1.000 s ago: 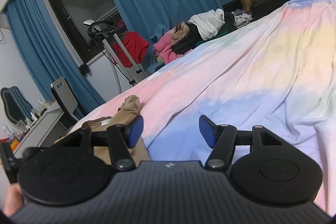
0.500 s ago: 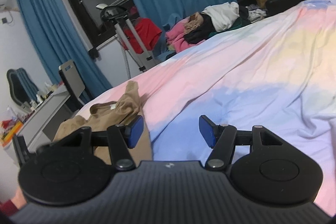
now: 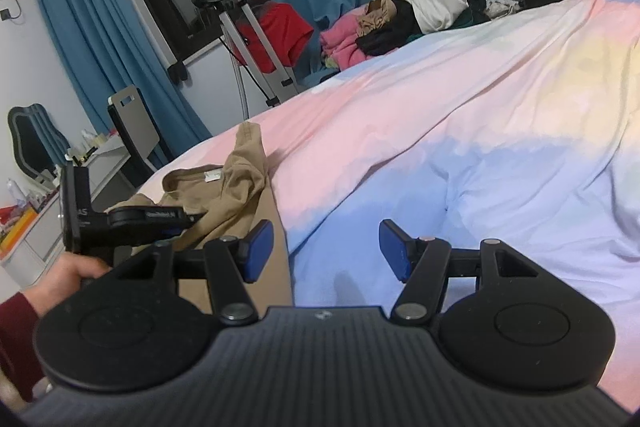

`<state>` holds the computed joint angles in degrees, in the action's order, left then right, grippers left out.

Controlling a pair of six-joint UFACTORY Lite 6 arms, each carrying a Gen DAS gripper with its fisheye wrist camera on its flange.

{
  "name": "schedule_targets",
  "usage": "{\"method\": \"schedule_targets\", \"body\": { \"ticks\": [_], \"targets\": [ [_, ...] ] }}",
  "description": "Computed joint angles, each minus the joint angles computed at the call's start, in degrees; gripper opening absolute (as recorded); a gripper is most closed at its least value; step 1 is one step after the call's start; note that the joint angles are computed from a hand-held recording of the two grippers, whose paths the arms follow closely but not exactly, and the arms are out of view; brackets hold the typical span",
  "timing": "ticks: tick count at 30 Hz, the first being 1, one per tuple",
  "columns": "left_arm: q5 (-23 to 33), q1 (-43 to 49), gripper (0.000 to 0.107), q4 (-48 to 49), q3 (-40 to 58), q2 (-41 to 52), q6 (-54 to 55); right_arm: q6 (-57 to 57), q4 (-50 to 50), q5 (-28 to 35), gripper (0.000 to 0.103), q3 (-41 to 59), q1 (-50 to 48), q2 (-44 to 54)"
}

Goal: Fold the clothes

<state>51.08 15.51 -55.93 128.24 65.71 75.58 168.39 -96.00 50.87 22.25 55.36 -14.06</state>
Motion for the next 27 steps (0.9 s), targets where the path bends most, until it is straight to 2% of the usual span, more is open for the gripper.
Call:
{"method": "schedule_targets", "body": {
  "ticks": [3,7,12,13,15,16,19,21,22,24,25,27],
  "targets": [
    [-2.64,1.74,0.003,-8.09,-6.68,-4.54,3.17,0.83,-0.91,-0.77,0.062,0.33,-0.66,0.71],
    [-13.92,1.05,0.002,-17.5,-11.04,-7.29,4.76,1.6,-1.57,-1.27,0.062,1.14,-0.48,2.15],
    [-24.45,-1.99,0.005,-12.35,-10.43,-4.3,1.44,0.67,-1.28,-0.62,0.062,2.3,0.34,3.9],
    [-24.25,-1.49,0.006,-14.28,-12.92,-5.74,3.99,0.54,-1.28,-0.44,0.062,2.48,0.41,4.19],
    [-22.84,-0.04,0.019,-17.58,-17.83,-9.02,8.19,0.9,-1.67,-0.38,0.062,2.75,0.44,4.84],
    [-22.0,0.73,0.02,-17.51,-20.06,-10.89,8.91,1.21,-2.24,-0.6,0.062,2.82,0.31,5.07],
    [-17.79,4.72,0.027,-12.43,-30.19,-20.85,8.91,1.46,-3.18,-0.54,0.062,3.21,0.63,5.78],
    [-13.43,9.01,0.042,-8.51,-38.39,-29.12,9.86,0.58,-2.68,0.61,0.062,3.69,2.05,6.06],
    [-11.16,11.61,0.046,-6.09,-42.1,-33.24,10.0,-0.25,-2.03,1.12,0.062,4.01,2.77,6.07],
    [-6.85,18.31,0.056,1.13,-49.31,-41.71,9.11,-2.03,-0.32,2.44,0.062,4.61,4.54,5.95],
    [-4.5,22.12,0.056,5.07,-51.86,-45.19,8.46,-3.1,0.86,3.34,0.062,4.84,5.72,5.86],
    [1.25,31.01,0.065,12.38,-54.52,-49.39,7.41,-5.61,3.53,5.05,0.062,5.27,8.32,5.49]
  ]
}}
